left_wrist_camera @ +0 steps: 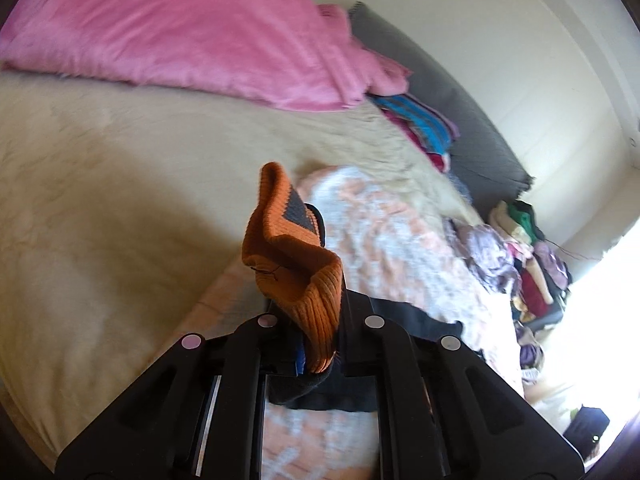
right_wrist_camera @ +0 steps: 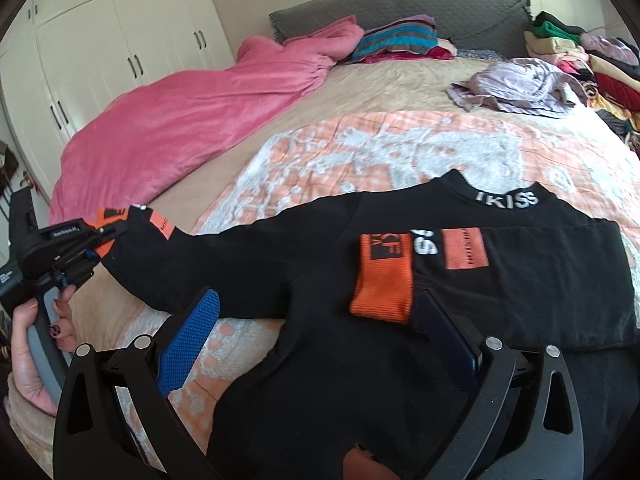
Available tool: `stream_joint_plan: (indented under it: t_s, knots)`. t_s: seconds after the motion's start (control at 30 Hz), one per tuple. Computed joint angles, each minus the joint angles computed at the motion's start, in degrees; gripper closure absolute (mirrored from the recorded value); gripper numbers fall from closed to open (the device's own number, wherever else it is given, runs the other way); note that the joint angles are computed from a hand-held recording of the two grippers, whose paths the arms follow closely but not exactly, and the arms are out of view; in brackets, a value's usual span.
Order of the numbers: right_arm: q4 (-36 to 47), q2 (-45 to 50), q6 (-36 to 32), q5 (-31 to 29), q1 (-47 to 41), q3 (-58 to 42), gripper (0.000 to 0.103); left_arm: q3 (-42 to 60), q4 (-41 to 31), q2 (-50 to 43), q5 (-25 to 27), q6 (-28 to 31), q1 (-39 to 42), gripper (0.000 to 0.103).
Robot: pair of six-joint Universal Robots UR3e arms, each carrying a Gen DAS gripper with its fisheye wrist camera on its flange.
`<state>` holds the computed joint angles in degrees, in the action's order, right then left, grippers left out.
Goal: Fold small clothes
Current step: 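Lift the sleeve with the left tool and carry it across the body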
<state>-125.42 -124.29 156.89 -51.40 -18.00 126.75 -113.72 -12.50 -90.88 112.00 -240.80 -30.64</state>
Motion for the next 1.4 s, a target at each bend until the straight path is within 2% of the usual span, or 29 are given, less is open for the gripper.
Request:
stream_joint_plan:
  t_s: [0.1, 0.23, 0.4, 0.53, 0.9, 1.1, 1.23, 1.4]
  knots:
    - [4.83, -3.75, -2.87, 1.90, -4.13, 0.13, 0.004, 4.41, -0.21, -2.72, -0.23, 1.05, -1.65, 0.099]
    - [15.75, -9.99, -9.56, 5.80, -12.34, -0.40, 0.004, 9.88, -0.99, -6.20, -1.18, 2.29, -3.14, 0.099]
    - [33.60, -17.42, -22.38, 9.59, -24.94, -2.62, 0.004, 16.68, -2.43, -10.44, -1.43, 3.75, -5.09, 0.099]
    - [42.18, -19.10, -28.92, 10.77, -32.20, -4.17, 0.004, 22.82, -4.17, -14.24, -2.02, 5.04, -6.40, 0.099]
    - [71.82, -19.10, -52.07, 13.84, -53.20, -12.48, 0.004, 40.27, -9.94, -25.29, -4.49, 8.70, -9.71, 0.099]
    - [80.00, -16.87, -59.31, 13.66, -61.11, -15.23, 0.004, 50.63, -13.92, -32.63, -7.05, 10.27, -11.28, 0.099]
    - [80.89, -15.43, -60.56, 13.45, -64.23, -15.72, 0.004, 58.91, -18.03, -38.46, -8.79, 11.46, -12.33, 0.099]
    - [78.33, -13.55, -58.97, 13.33, -66.24, -15.07, 0.004, 69.74, -23.62, -45.93, -11.74, 13.04, -13.13, 0.099]
